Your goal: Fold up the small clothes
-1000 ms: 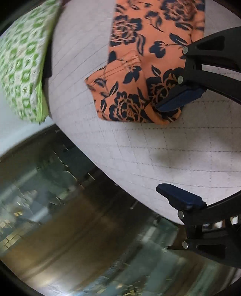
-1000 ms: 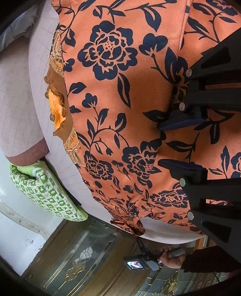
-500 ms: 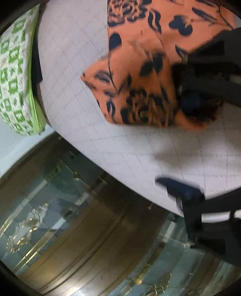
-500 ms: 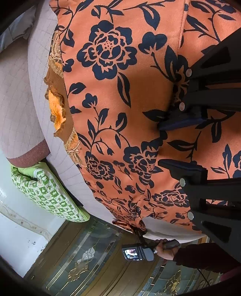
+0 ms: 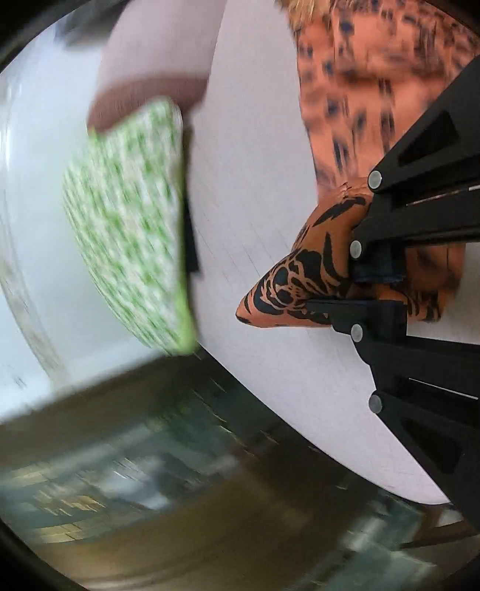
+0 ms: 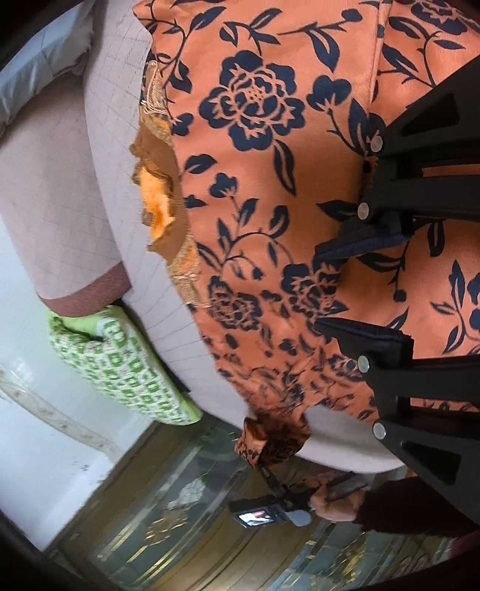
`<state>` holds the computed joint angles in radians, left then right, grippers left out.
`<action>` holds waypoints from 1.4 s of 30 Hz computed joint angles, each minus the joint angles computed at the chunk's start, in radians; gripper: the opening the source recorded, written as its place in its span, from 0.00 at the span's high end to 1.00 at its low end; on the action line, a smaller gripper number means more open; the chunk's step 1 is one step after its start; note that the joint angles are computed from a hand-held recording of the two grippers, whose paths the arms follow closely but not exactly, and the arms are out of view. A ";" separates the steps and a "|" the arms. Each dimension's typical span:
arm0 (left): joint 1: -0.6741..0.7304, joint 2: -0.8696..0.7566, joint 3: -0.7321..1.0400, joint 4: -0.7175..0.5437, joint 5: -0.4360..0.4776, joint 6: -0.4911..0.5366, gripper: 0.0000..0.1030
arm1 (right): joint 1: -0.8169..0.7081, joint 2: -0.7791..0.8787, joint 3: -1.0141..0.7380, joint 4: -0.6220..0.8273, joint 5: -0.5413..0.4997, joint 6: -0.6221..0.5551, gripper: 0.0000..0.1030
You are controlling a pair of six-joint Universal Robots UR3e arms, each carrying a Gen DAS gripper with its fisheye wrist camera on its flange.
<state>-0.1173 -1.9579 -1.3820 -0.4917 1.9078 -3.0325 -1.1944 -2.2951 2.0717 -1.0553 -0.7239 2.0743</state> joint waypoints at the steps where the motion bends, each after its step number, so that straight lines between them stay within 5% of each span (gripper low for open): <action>1: -0.035 0.008 0.018 -0.021 -0.013 -0.007 0.94 | -0.018 0.005 -0.013 0.030 0.007 -0.017 0.65; 4: -0.103 0.051 0.055 -0.089 -0.157 -0.071 0.94 | -0.081 0.025 -0.058 0.139 0.025 -0.093 0.65; 9: -0.313 -0.037 0.217 -0.149 -0.216 -0.092 0.94 | -0.150 0.174 -0.161 0.358 0.057 -0.229 0.65; 10: -0.340 -0.063 0.255 -0.172 -0.260 -0.096 0.94 | -0.162 0.198 -0.172 0.382 0.058 -0.240 0.61; 11: -0.358 -0.087 0.291 -0.204 -0.312 -0.091 0.89 | -0.187 0.244 -0.186 0.422 0.062 -0.258 0.43; 13: -0.396 -0.169 0.436 -0.361 -0.404 -0.048 0.64 | -0.213 0.306 -0.201 0.456 0.072 -0.246 0.29; 14: -0.409 -0.186 0.466 -0.391 -0.404 -0.036 0.50 | -0.238 0.341 -0.203 0.476 0.077 -0.239 0.29; 19: -0.346 -0.107 0.332 -0.223 -0.362 -0.048 0.31 | -0.248 0.522 -0.219 0.456 0.100 -0.164 0.29; 22: -0.282 -0.082 0.290 -0.214 -0.299 -0.065 0.31 | -0.192 0.562 -0.204 0.338 0.088 -0.028 0.29; 26: -0.217 -0.071 0.214 -0.222 -0.150 -0.071 0.31 | -0.165 0.588 -0.216 0.372 0.064 0.021 0.29; 32: -0.101 -0.091 0.156 -0.314 -0.139 -0.132 0.31 | -0.092 0.595 -0.147 0.318 0.112 0.121 0.29; 36: -0.063 -0.051 0.063 -0.316 -0.204 -0.145 0.31 | -0.040 0.478 -0.023 0.090 0.209 0.316 0.29; 37: -0.064 -0.057 0.064 -0.321 -0.207 -0.142 0.31 | -0.038 0.434 0.021 0.017 0.222 0.346 0.33; 40: -0.069 -0.068 0.074 -0.355 -0.210 -0.139 0.31 | 0.005 0.328 0.094 -0.291 0.215 0.527 0.92; 42: -0.060 -0.079 0.108 -0.378 -0.234 -0.147 0.31 | -0.010 0.201 0.117 -0.466 0.181 0.610 0.92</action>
